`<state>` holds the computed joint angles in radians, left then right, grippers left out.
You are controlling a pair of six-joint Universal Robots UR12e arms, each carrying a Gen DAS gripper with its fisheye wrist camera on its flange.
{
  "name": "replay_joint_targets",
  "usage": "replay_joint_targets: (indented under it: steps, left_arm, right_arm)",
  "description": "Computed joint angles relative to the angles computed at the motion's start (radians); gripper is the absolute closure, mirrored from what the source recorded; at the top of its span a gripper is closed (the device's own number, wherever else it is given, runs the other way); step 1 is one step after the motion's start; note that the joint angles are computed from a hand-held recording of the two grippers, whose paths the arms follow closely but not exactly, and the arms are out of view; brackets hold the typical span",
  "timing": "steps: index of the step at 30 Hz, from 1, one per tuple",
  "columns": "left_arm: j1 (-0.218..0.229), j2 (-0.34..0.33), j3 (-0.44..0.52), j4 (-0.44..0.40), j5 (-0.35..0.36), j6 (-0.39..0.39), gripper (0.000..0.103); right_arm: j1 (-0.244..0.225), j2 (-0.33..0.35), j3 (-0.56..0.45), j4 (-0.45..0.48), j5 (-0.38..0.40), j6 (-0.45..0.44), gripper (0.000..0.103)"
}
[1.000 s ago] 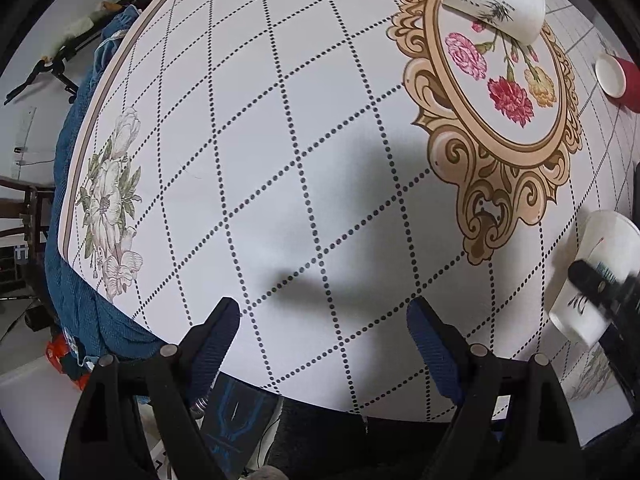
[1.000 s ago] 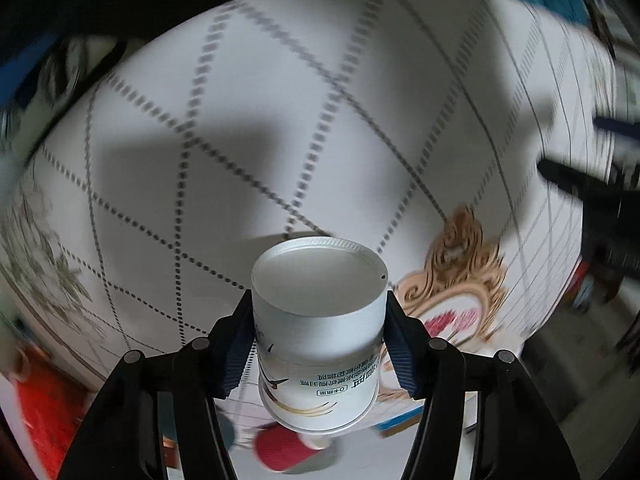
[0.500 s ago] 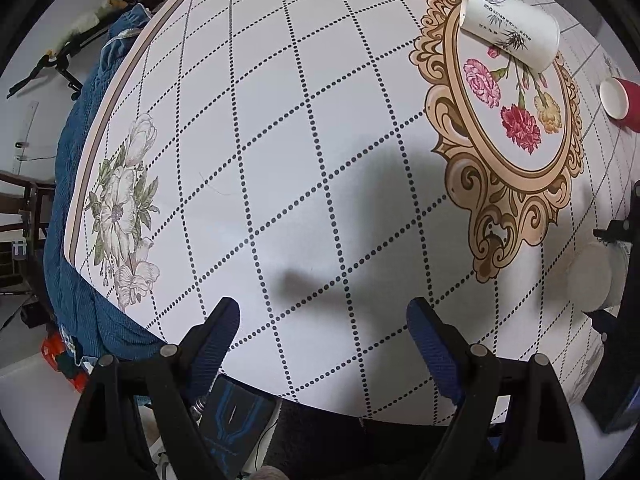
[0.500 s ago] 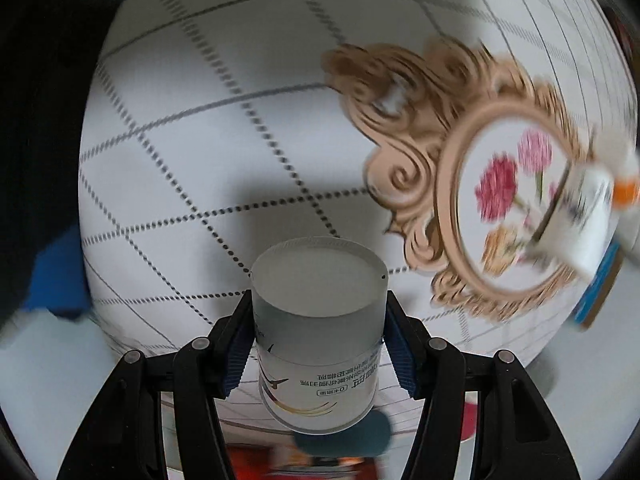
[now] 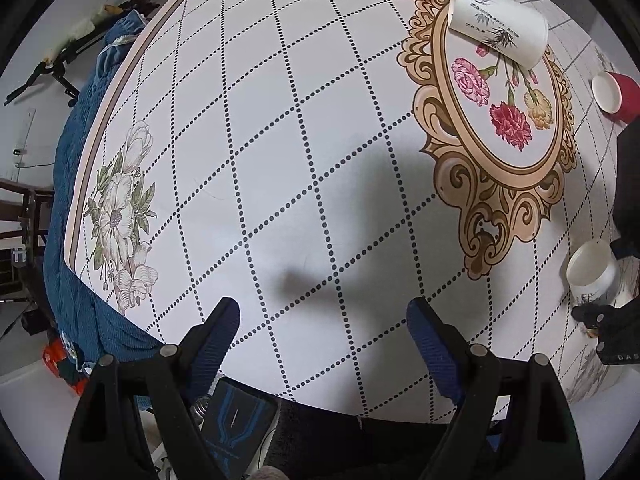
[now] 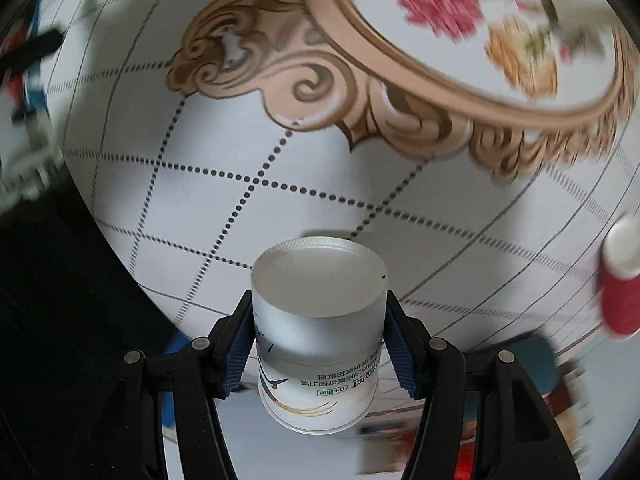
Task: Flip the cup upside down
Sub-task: 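Carry the inverted cup with the right gripper over the floral mat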
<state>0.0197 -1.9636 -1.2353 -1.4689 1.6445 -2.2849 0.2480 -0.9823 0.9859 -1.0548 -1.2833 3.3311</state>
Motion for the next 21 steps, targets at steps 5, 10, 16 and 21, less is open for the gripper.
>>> replay_joint_targets:
  steps: [5, 10, 16, 21]
  left_arm:
    - [-0.002, 0.009, -0.013, 0.002, 0.001, 0.008, 0.018]
    - [-0.007, 0.021, -0.031, 0.009, -0.001, 0.016, 0.018]
    - [-0.019, 0.036, -0.049, 0.009, -0.001, 0.017, 0.018]
    - [-0.03, 0.042, -0.051, -0.009, -0.01, 0.01, 0.018]
  right_arm:
    - [-0.045, -0.036, 0.081, -0.064, 0.117, 0.094, 0.041]
    - [-0.089, -0.092, 0.189, -0.142, 0.191, 0.178, 0.041]
    - [-0.126, -0.129, 0.253, -0.187, 0.214, 0.225, 0.039]
    - [-0.159, -0.158, 0.284, -0.217, 0.224, 0.223, 0.013]
